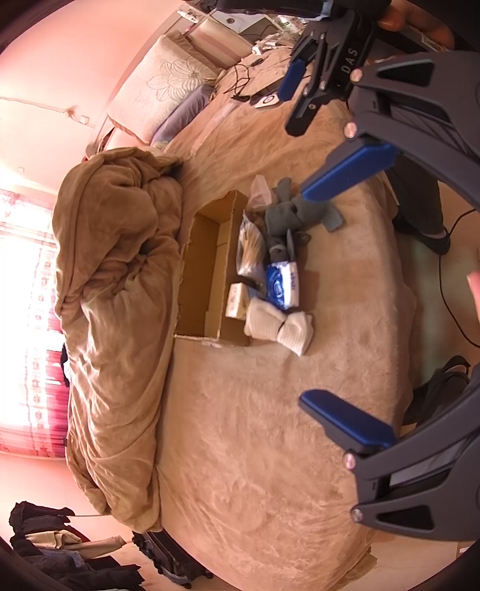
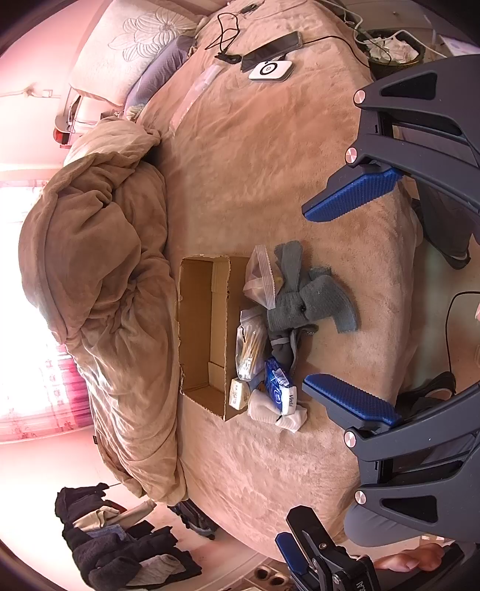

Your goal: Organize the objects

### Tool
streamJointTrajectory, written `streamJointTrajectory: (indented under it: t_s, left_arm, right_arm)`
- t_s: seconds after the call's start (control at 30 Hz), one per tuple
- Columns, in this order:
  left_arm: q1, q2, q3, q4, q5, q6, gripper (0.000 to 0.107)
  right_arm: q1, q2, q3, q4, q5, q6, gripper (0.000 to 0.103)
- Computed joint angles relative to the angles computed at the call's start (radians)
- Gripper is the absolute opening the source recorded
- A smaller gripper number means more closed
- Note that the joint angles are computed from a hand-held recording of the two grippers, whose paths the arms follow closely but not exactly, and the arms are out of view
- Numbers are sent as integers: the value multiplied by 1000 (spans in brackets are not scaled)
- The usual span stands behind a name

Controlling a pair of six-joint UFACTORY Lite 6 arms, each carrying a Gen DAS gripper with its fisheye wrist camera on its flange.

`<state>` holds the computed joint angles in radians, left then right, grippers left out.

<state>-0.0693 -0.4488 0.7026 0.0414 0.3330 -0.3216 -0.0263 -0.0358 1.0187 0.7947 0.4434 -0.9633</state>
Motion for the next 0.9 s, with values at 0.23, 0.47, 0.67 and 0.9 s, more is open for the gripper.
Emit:
streamJointTrajectory:
  t_s: [0.23, 0.47, 0.67, 0.9]
  left_arm:
    - [5, 12, 5, -20, -2, 24, 102]
    - [9, 57, 24, -46, -18, 55, 102]
    - [13, 111, 44, -73, -40, 89, 102]
    - [51, 220, 70, -145, -88, 191, 102]
  right_arm:
    - [4, 4, 3, -11, 1, 14, 88]
    - [7, 33, 26, -27, 7, 36, 88]
    - [8, 85, 66, -26, 8, 36, 88]
    - [10, 177, 128, -34, 0, 42, 88]
